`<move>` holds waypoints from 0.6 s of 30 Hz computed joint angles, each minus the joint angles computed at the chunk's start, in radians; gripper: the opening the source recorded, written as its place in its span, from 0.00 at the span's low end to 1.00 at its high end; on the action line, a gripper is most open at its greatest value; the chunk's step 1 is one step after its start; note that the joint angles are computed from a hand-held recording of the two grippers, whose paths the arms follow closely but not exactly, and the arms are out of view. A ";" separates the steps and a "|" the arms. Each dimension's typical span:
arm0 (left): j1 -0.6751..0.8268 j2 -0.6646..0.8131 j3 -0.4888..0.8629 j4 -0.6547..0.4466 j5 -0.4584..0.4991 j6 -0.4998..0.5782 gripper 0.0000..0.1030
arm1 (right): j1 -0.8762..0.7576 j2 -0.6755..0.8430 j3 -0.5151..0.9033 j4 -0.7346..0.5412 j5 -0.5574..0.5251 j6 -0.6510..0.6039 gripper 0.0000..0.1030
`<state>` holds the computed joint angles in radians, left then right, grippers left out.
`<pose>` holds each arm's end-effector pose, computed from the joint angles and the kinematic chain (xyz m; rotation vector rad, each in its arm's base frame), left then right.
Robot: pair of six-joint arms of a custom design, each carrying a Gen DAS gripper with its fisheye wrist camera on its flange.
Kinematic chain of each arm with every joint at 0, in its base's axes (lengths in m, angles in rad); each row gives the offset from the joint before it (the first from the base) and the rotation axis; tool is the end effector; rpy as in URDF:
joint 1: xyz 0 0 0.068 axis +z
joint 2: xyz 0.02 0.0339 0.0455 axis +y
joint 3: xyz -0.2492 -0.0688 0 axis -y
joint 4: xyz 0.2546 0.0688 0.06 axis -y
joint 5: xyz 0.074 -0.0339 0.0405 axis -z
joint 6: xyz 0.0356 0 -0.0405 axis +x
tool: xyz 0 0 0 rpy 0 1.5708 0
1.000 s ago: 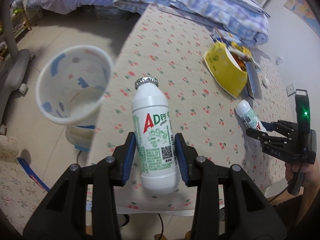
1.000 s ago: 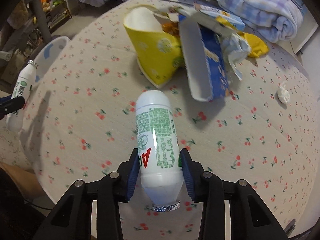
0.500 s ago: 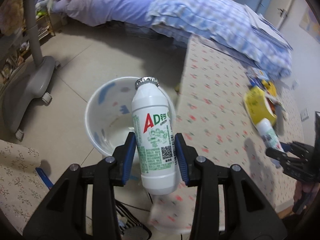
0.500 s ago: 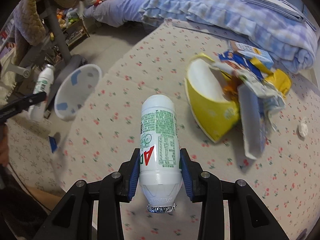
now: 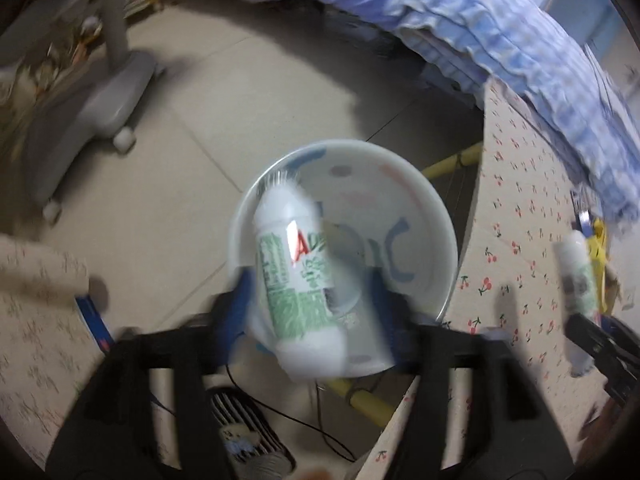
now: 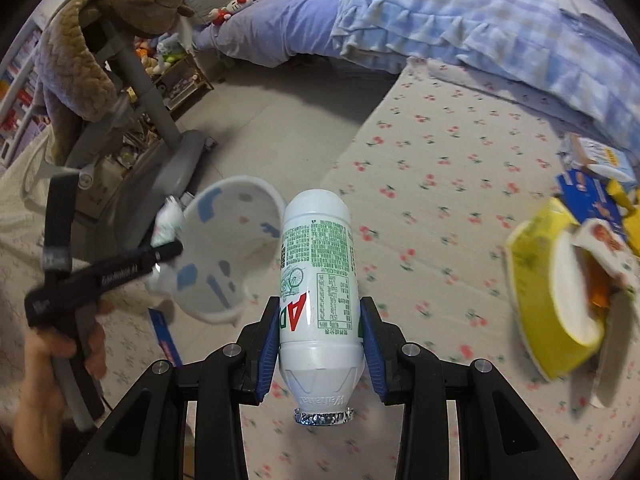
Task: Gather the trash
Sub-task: 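Carry both bottles over the white wastebasket and open both tools to drop them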
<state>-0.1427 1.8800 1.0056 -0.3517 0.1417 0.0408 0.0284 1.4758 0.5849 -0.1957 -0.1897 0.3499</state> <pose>0.3379 -0.0536 0.0912 0.2906 2.7814 -0.2230 0.2535 0.0139 0.1049 0.3664 2.6526 0.3744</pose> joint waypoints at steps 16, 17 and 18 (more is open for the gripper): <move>0.122 -0.079 -0.104 0.144 -0.103 0.136 0.96 | 0.138 0.411 0.321 0.062 -0.029 0.107 0.38; 0.124 -0.080 -0.105 0.149 -0.110 0.136 0.96 | 0.141 0.418 0.328 0.065 -0.032 0.105 0.39; 0.126 -0.080 -0.104 0.149 -0.112 0.137 0.96 | 0.142 0.421 0.332 0.066 -0.032 0.109 0.39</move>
<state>-0.0168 1.8002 0.9014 -0.2026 0.0302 0.1776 0.1703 1.8966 0.9168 -0.1300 -0.2213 0.4587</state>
